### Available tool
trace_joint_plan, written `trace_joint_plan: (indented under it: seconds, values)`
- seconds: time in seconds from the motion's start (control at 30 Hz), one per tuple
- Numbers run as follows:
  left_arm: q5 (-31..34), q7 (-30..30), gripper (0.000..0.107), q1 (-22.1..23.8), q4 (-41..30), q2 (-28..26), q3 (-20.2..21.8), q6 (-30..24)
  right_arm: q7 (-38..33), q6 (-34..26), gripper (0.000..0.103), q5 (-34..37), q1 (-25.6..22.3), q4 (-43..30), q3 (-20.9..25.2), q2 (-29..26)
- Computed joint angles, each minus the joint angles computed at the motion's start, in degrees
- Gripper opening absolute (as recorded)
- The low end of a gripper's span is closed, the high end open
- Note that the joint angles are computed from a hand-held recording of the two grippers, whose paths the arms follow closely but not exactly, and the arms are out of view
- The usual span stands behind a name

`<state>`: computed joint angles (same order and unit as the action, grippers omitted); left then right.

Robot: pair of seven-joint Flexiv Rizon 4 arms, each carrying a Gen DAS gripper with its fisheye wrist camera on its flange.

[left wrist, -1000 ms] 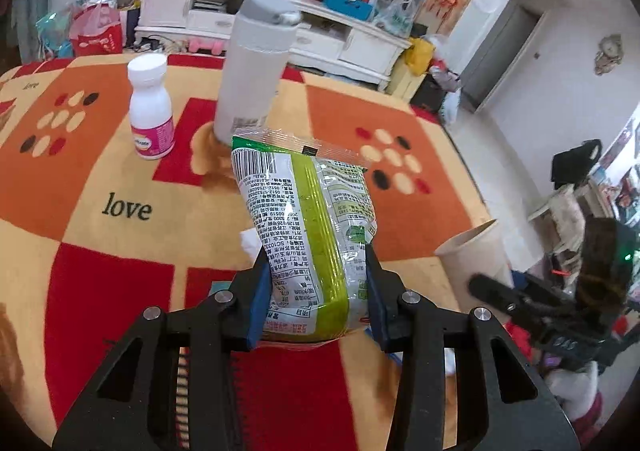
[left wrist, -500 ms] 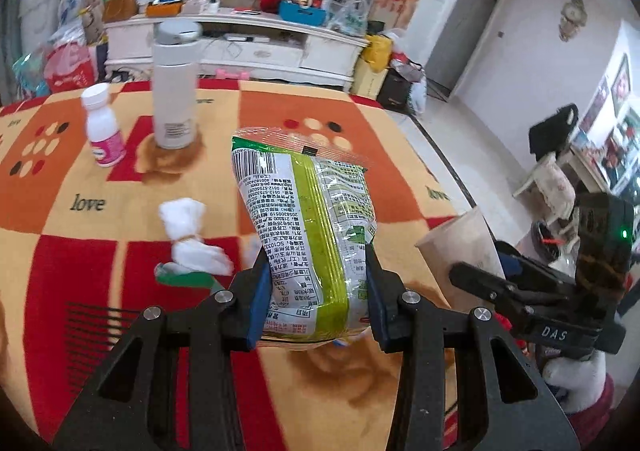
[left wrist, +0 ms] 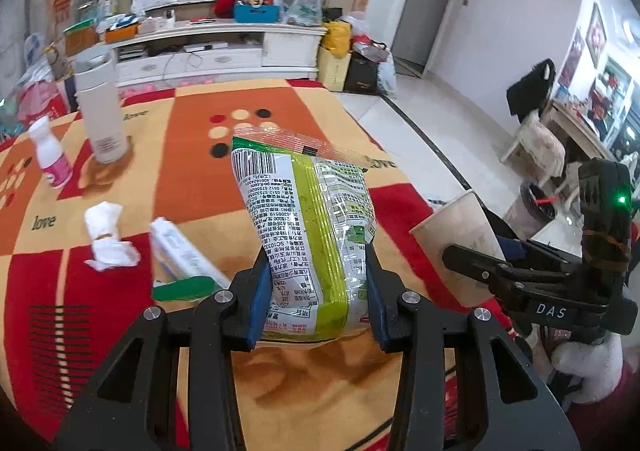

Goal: Collect trash
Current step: 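Carry the snack bag and paper cup with both tools over the black bin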

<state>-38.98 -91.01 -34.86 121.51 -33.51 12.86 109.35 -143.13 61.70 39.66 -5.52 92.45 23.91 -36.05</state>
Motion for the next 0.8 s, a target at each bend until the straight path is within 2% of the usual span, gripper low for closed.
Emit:
trace_joint_plan:
  seconds: [0.23, 0.43, 0.8]
  values:
    - [1.38, 0.18, 0.039, -2.25, -5.23, -3.1, 1.88, -3.65, 1.62, 0.18, 0.071, -0.37, -1.24, -0.82, -1.65, -0.72]
    - [5.52, -2.08, 0.039, -2.63, -9.76, -5.62, 3.13, -6.91, 3.35, 0.83, 0.071, -1.43, -2.34, -1.26, -2.39, -1.34]
    - [15.0, -6.29, 0.039, 1.52, -16.27, -8.16, -0.92, -10.17, 6.67, 3.37, 0.071, -3.41, -4.87, -2.31, -3.33, -2.83]
